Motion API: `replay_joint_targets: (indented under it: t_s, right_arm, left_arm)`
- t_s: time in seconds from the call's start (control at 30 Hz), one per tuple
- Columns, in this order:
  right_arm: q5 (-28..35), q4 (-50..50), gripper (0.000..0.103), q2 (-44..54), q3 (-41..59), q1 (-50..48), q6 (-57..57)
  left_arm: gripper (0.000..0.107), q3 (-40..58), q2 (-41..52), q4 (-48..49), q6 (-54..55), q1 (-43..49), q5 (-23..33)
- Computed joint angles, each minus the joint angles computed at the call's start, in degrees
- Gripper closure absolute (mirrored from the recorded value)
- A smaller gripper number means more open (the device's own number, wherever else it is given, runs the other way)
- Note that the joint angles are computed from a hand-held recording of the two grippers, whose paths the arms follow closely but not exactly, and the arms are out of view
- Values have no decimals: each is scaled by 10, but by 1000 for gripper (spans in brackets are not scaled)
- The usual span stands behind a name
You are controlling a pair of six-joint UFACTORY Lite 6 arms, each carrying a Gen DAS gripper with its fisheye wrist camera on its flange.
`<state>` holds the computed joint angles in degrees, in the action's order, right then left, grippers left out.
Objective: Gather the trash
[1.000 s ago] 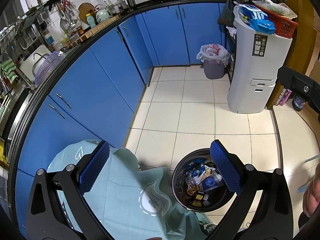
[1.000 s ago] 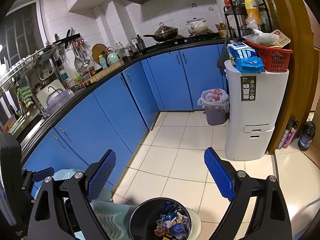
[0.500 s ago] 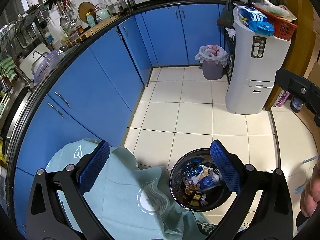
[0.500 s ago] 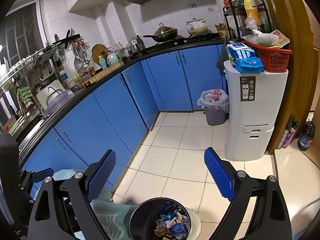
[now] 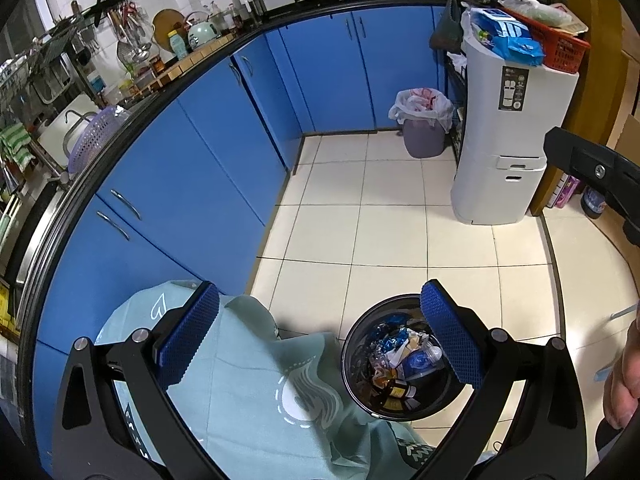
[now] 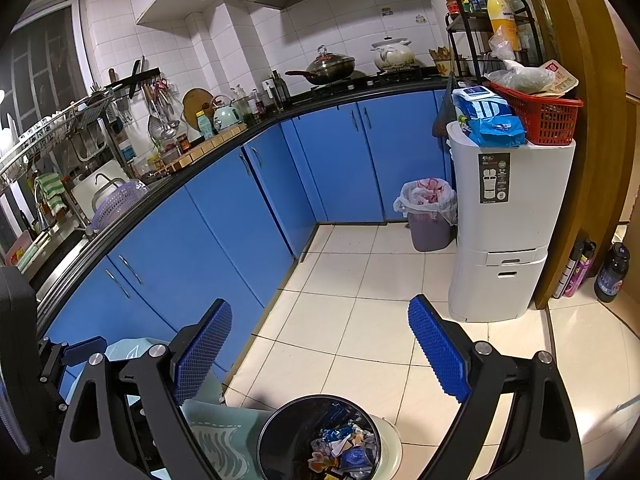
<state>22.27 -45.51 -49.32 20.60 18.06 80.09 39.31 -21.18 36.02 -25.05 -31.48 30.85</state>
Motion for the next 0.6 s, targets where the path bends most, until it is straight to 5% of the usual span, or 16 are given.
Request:
replay_joint_targets:
  t_s: [0.6]
  right_arm:
    - [-1, 38, 15, -13, -4, -12, -42]
  left_arm:
    - [8, 7, -3, -39, 26, 2, 10]
